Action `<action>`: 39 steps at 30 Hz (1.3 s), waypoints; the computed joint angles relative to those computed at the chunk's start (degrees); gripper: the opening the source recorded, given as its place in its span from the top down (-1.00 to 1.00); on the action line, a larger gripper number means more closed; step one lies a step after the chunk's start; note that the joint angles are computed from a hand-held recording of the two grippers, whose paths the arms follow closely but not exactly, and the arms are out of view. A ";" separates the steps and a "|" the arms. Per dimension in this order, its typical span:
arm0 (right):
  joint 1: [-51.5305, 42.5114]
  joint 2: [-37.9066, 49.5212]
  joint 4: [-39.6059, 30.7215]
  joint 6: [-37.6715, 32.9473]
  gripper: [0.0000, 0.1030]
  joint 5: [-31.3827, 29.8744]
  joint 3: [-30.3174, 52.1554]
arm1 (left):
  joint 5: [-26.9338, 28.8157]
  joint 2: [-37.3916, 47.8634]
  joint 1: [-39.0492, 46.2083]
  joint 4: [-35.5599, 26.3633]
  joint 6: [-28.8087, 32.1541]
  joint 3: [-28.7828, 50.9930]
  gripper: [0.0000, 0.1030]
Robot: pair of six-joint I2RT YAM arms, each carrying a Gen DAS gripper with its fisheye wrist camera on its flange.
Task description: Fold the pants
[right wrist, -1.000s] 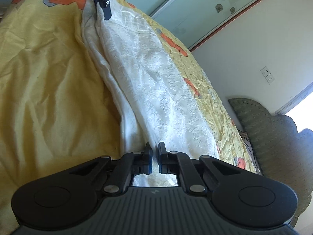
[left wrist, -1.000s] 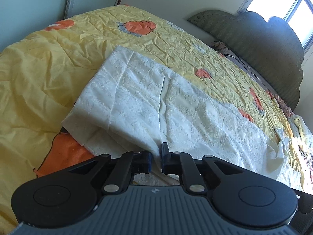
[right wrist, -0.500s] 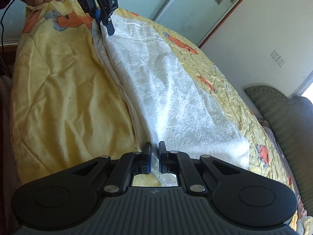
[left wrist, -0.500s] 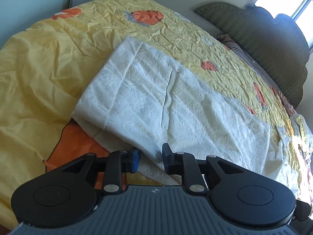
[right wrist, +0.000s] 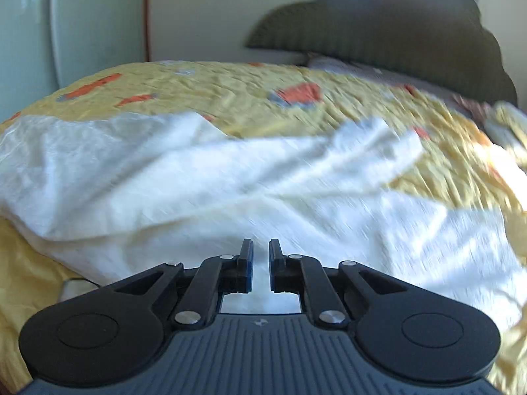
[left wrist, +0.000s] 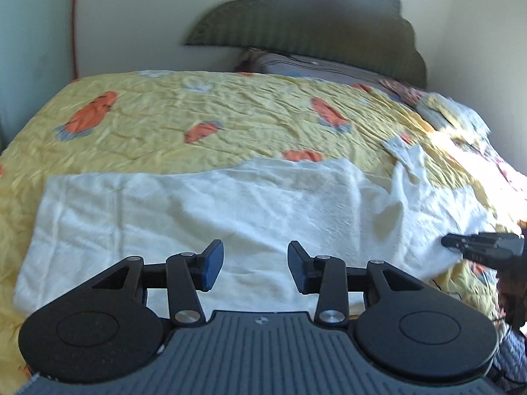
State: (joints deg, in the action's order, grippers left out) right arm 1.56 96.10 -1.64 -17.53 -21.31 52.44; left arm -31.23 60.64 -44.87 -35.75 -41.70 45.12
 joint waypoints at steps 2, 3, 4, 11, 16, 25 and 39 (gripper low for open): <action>-5.91 1.09 0.25 3.15 0.83 -1.35 0.36 | 3.16 5.92 -0.84 5.65 5.26 1.33 0.06; -8.90 2.08 0.44 4.91 0.83 -1.83 1.20 | 4.41 8.50 -1.32 7.77 7.07 2.17 0.06; -10.87 3.17 1.34 6.61 0.83 -0.40 1.97 | 5.72 10.98 -1.79 10.10 9.08 2.87 0.04; -17.88 3.98 0.80 8.41 0.82 -0.69 5.48 | 9.71 23.76 -4.18 19.27 15.89 8.24 -0.04; -19.37 8.37 0.04 6.30 0.86 1.23 7.85 | 12.42 29.10 -4.27 21.71 18.27 11.14 -0.06; -15.39 8.33 3.58 9.05 0.81 10.04 7.07 | 14.05 33.43 -3.94 25.81 20.99 13.19 -0.08; 10.74 32.07 -8.13 5.87 -0.12 21.09 47.48 | 12.94 39.85 -3.74 29.40 20.09 15.46 -0.08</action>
